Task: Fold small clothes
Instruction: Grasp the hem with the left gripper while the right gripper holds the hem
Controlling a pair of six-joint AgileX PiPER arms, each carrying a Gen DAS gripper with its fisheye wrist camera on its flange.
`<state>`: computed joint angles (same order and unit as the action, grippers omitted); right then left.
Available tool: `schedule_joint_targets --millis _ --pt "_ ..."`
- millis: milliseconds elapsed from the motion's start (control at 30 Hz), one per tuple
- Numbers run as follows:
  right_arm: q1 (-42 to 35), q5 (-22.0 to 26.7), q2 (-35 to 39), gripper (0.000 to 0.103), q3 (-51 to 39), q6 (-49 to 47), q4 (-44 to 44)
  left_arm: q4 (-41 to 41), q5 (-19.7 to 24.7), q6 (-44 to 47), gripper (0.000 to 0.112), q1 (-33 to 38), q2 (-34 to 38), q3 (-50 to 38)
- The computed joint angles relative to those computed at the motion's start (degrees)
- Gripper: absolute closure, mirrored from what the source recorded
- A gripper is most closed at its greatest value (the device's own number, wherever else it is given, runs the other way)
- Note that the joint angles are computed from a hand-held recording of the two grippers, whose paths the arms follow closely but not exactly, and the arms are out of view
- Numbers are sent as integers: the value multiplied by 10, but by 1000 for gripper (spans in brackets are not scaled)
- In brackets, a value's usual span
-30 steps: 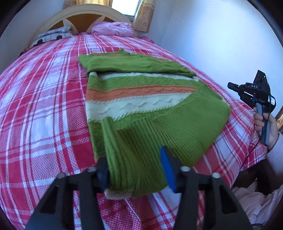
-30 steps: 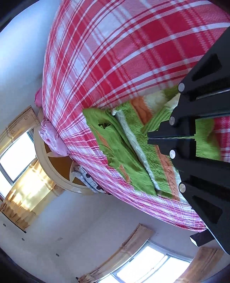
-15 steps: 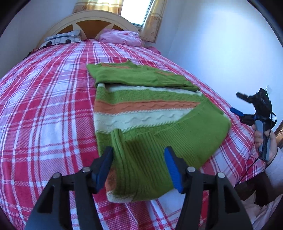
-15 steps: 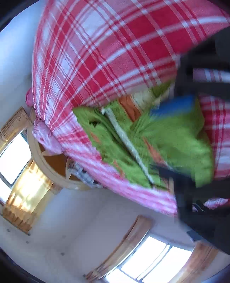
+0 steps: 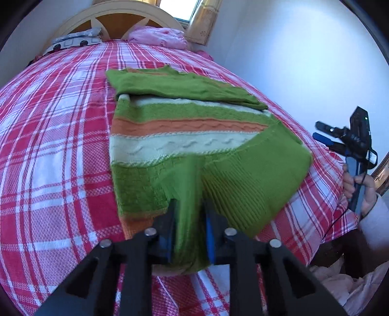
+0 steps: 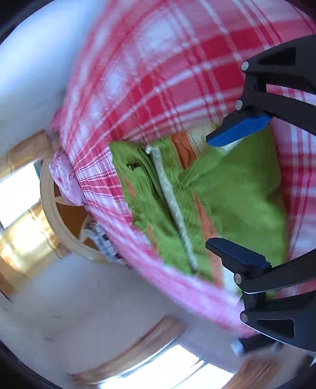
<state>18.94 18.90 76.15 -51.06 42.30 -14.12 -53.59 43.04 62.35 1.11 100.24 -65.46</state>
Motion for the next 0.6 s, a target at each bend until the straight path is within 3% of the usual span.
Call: schedule_joint_targets --millis 100,267,433,467,500,567,600 --pt "16 53 37 25 -44 -4 -66 -5 11 -4 90 6 7 -5" --pt "5 75 111 25 -105 -121 -18 -10 42 -37 81 23 28 -28" --pt "-3 82 182 28 -146 -160 -8 2 13 -39 85 4 15 -17" --pt "-4 81 191 35 -148 -177 3 1 10 -35 88 2 12 -14" --pt "1 90 202 53 -153 -174 -10 -2 8 -27 97 0 9 -11" --pt "15 83 196 61 -143 -143 -54 4 -8 -19 99 -8 -3 -2" --pt "20 90 192 77 -141 -131 -68 7 -17 -15 102 -11 -7 2"
